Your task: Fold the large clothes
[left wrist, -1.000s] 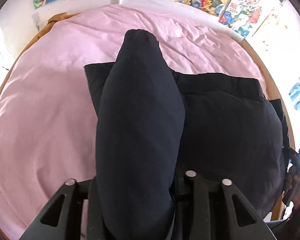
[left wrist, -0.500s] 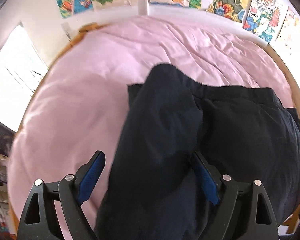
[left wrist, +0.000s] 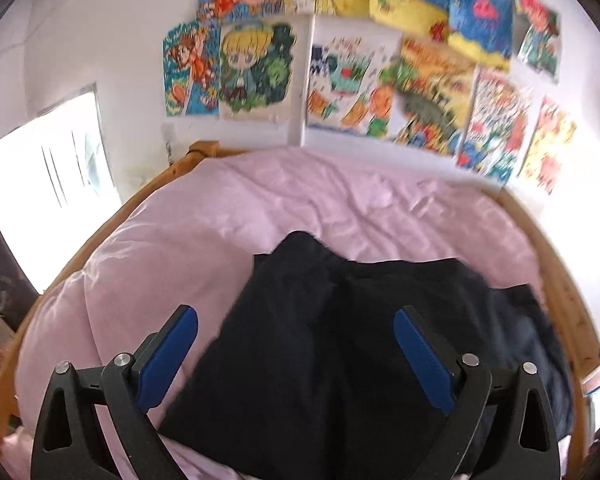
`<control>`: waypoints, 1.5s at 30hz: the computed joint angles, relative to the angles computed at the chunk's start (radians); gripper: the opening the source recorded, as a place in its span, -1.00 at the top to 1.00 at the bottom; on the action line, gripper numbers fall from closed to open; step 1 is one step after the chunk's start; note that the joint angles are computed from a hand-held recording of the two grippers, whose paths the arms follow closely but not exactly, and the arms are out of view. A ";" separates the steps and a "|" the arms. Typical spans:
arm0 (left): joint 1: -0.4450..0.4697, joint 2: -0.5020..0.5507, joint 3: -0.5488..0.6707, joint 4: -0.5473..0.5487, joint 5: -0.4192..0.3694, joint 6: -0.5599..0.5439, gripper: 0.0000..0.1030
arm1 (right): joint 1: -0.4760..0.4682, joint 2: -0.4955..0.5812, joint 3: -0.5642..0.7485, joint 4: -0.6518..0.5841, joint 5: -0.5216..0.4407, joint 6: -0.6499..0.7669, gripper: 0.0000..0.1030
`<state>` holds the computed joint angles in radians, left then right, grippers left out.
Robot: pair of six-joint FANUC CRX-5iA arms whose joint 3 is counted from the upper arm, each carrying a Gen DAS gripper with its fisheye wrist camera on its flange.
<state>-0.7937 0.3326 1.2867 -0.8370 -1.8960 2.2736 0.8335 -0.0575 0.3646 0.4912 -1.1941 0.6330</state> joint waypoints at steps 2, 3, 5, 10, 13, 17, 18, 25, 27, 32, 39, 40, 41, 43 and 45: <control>-0.044 -0.036 -0.069 -0.035 0.043 0.052 -1.00 | 0.048 -0.035 -0.046 0.062 0.007 -0.034 -0.97; -0.065 -0.048 -0.091 -0.052 0.056 0.071 -1.00 | 0.069 -0.042 -0.050 0.082 -0.005 -0.055 -0.97; -0.117 -0.076 -0.138 -0.090 0.080 0.107 -1.00 | 0.125 -0.076 -0.087 0.145 -0.010 -0.082 -0.97; -0.239 -0.096 -0.165 -0.196 0.071 0.139 -1.00 | 0.265 -0.160 -0.188 0.286 -0.042 -0.171 -0.97; -0.306 -0.094 -0.156 -0.264 0.051 0.126 -1.00 | 0.349 -0.203 -0.244 0.378 -0.076 -0.237 -0.97; -0.363 -0.096 -0.150 -0.305 0.031 0.102 -1.00 | 0.455 -0.248 -0.304 0.500 -0.130 -0.306 -0.97; -0.373 -0.101 -0.155 -0.307 0.030 0.103 -1.00 | 0.481 -0.257 -0.318 0.532 -0.144 -0.321 -0.97; -0.456 -0.118 -0.185 -0.356 -0.017 0.074 -1.00 | 0.618 -0.274 -0.343 0.647 -0.226 -0.354 -0.97; -0.477 -0.124 -0.201 -0.368 -0.029 0.069 -1.00 | 0.647 -0.275 -0.342 0.653 -0.244 -0.359 -0.97; -0.541 -0.142 -0.261 -0.413 -0.058 0.072 -1.00 | 0.683 -0.277 -0.347 0.638 -0.258 -0.369 -0.97; -0.578 -0.165 -0.361 -0.426 -0.052 0.114 -1.00 | 0.723 -0.270 -0.370 0.603 -0.294 -0.360 -0.97; -0.575 -0.167 -0.368 -0.418 -0.045 0.117 -1.00 | 0.721 -0.269 -0.369 0.604 -0.293 -0.356 -0.97; -0.571 -0.167 -0.370 -0.410 -0.041 0.116 -1.00 | 0.717 -0.268 -0.370 0.603 -0.292 -0.353 -0.97; -0.564 -0.166 -0.375 -0.399 -0.037 0.114 -1.00 | 0.714 -0.268 -0.375 0.604 -0.295 -0.356 -0.97; -0.562 -0.166 -0.385 -0.398 -0.036 0.117 -1.00 | 0.709 -0.265 -0.372 0.594 -0.296 -0.358 -0.97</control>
